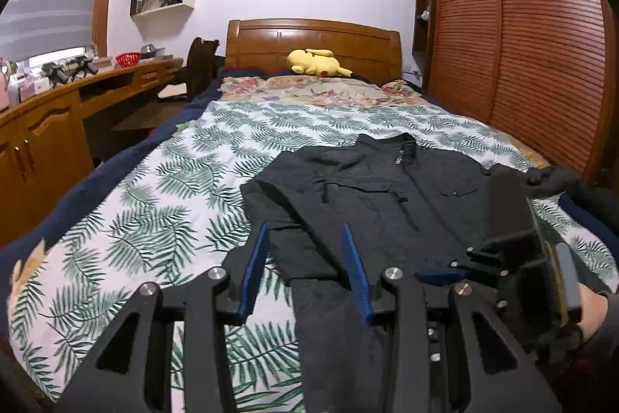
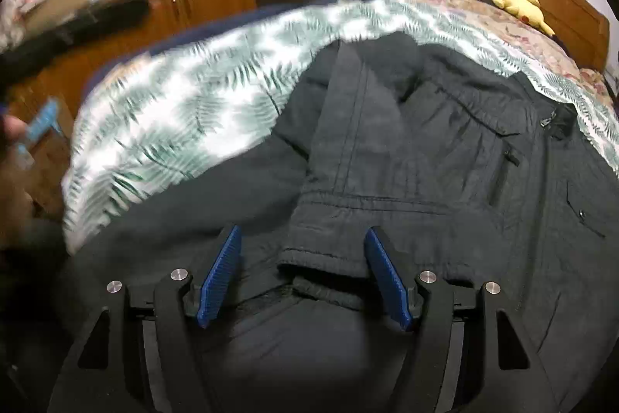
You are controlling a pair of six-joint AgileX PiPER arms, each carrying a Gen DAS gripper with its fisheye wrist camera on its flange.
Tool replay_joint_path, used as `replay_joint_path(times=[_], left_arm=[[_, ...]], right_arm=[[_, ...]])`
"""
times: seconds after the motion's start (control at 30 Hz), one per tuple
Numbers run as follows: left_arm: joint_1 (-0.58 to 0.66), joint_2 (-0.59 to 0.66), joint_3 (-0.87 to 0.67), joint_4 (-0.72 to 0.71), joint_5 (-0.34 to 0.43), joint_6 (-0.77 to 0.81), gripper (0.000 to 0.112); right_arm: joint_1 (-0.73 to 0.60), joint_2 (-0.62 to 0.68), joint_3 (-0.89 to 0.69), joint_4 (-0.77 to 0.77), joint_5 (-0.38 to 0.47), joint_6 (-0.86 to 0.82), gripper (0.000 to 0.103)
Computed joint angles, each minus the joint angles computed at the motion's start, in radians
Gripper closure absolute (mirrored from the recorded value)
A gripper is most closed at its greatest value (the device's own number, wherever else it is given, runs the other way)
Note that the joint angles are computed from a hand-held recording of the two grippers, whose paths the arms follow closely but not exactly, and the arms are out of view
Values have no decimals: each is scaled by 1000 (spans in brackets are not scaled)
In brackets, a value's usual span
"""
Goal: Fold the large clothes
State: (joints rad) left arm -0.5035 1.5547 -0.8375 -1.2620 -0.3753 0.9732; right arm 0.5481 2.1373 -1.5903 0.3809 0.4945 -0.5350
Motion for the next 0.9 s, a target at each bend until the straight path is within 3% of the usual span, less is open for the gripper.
replay_joint_path(times=[0.03,0.07,0.1,0.2,0.27,0.47,0.67,0.9], left_arm=[[-3,-1,0,-10,-3,16,75],[-6,-2,1,-17,-6,26,75],[-10,-4,3,-15,-11,27,75],[-17,-5,7,-12,-15,30,75],[-19,-4,4,-12,-9,33,74],[-36,9,-13,-31,-17,55,74],[-40,21,-32,-35,8,62,74],[-43,18,-38,-14,15,38,74]], right_arm=[[5,22,-23,-49,12,45,36],[6,37,-37,-80,19,73,43],[3,50,-45,-115,22,108,59],[-31,45,-24,-21,28,12,87],[-39,12,20,-14,-7,-9,95],[-107,-165,185,123,-130,-131,97],[-208,-346,255,316,-108,-291,97],[-267,-533,352,244,-134,-231,97]])
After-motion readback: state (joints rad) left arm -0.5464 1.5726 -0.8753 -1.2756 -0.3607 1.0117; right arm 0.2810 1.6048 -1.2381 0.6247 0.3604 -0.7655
